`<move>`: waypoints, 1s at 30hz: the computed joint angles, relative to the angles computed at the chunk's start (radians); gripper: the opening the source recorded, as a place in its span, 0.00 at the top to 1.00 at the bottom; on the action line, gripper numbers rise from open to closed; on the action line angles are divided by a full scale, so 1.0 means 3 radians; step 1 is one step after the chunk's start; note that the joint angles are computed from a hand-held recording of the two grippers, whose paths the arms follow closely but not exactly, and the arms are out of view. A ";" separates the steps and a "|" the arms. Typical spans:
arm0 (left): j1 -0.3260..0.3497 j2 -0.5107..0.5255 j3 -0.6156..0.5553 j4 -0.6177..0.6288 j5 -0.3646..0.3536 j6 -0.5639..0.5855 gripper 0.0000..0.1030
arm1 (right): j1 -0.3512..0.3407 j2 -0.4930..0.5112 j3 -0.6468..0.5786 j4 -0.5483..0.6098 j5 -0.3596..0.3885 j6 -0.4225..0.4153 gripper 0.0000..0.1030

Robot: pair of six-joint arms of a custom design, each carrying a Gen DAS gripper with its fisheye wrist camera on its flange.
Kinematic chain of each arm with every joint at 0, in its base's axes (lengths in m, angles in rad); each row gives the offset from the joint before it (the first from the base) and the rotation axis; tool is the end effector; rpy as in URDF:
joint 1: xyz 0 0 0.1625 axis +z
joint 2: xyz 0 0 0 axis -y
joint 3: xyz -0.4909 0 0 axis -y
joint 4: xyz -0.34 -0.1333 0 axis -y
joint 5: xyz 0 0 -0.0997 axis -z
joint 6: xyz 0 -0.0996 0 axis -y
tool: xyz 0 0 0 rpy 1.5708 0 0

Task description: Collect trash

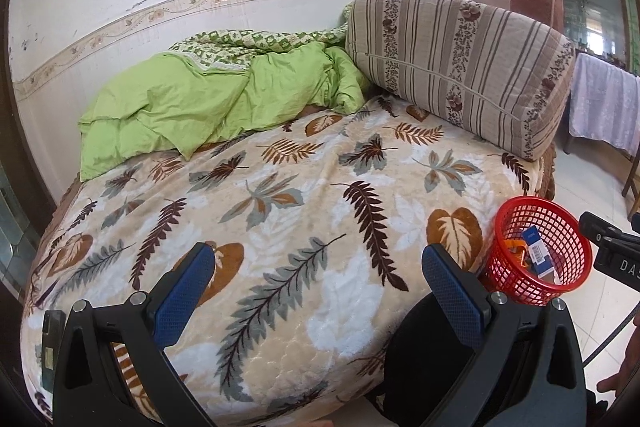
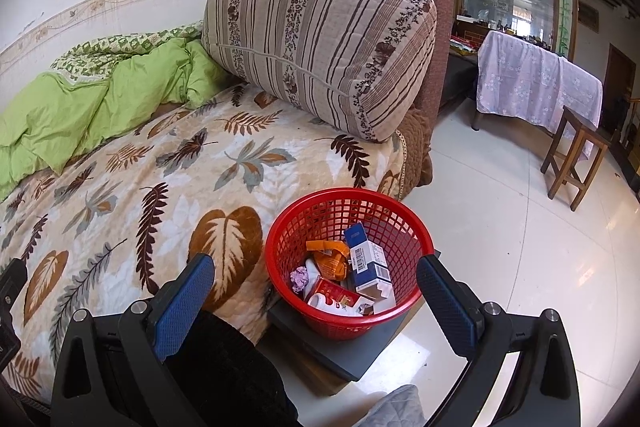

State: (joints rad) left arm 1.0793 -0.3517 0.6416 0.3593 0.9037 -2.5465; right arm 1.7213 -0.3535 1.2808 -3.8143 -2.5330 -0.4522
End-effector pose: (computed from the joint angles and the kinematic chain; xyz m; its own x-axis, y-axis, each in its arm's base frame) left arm -0.2004 -0.7874 0.1077 -0.6062 0.2460 -0.7563 0.7549 0.4771 -0.4500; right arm 0.1627 -0.7286 0.1426 -0.5990 0.5202 0.6087 -0.3330 0.5295 -0.7802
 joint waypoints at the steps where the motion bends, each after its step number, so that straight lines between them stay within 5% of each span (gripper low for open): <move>1: 0.0000 -0.0006 0.0014 -0.0026 -0.0009 0.0012 0.00 | -0.0001 -0.0001 0.0002 -0.0003 0.0003 -0.0004 0.01; 30: 0.0023 -0.0007 0.0018 0.0011 0.0040 0.0010 0.00 | 0.0007 0.0016 -0.0009 -0.0004 -0.0010 -0.0026 0.01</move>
State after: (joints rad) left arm 1.0862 -0.3536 0.6471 0.3627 0.9158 -2.5434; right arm 1.7233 -0.3487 1.2781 -3.8156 -2.5361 -0.4601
